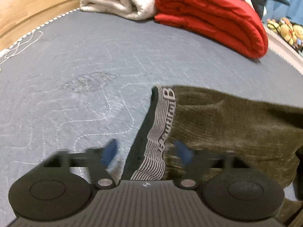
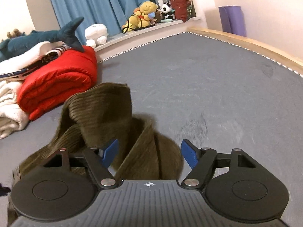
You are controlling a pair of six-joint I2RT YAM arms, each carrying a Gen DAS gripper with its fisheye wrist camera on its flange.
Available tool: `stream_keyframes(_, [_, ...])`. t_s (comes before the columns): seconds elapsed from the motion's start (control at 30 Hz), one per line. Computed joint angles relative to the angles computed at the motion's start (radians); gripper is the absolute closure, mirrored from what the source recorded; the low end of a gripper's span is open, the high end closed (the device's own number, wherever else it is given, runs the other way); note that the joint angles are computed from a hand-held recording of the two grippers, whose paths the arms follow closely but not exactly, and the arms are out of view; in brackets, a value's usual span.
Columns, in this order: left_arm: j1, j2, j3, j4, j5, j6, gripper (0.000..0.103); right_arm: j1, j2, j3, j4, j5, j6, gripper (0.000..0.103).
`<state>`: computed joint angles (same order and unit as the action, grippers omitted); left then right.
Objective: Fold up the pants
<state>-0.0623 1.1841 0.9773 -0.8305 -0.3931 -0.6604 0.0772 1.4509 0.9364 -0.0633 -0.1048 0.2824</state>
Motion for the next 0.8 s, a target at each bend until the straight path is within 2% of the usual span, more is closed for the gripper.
stream_keyframes(0.17, [-0.058,-0.075,0.027,-0.034,-0.015,0.009,0.021,-0.001,0.196,0.081,0.055,-0.088,0.022,0.028])
stream_keyframes(0.23, [-0.104,-0.092,0.031,-0.037,-0.032,0.014,0.016,0.016,0.268,0.138,0.028,-0.108,0.013,0.028])
stream_keyframes(0.33, [-0.182,-0.090,0.041,-0.050,-0.061,0.013,0.013,0.040,0.321,0.161,0.060,-0.095,-0.004,0.024])
stream_keyframes(0.47, [-0.240,-0.065,0.047,-0.049,-0.084,0.003,0.013,0.049,0.356,0.181,0.059,-0.105,-0.044,0.025])
stream_keyframes(0.5, [-0.246,-0.056,0.050,-0.048,-0.088,0.004,0.013,0.045,0.359,0.184,0.060,-0.119,-0.049,0.032])
stream_keyframes(0.53, [-0.251,-0.049,0.052,-0.048,-0.095,0.002,0.013,0.044,0.359,0.183,0.064,-0.137,-0.051,0.044])
stream_keyframes(0.57, [-0.254,-0.043,0.053,-0.049,-0.098,-0.002,0.013,0.041,0.350,0.171,0.071,-0.151,-0.059,0.050])
stream_keyframes(0.63, [-0.264,-0.036,0.052,-0.053,-0.105,-0.014,0.013,0.052,0.328,0.153,0.087,-0.140,-0.080,0.069])
stream_keyframes(0.73, [-0.278,-0.042,0.049,-0.061,-0.117,-0.018,0.013,0.055,0.304,0.146,0.089,-0.132,-0.090,0.086])
stream_keyframes(0.8, [-0.290,-0.051,0.052,-0.071,-0.123,-0.024,0.013,0.036,0.278,0.133,0.088,-0.160,-0.081,0.088])
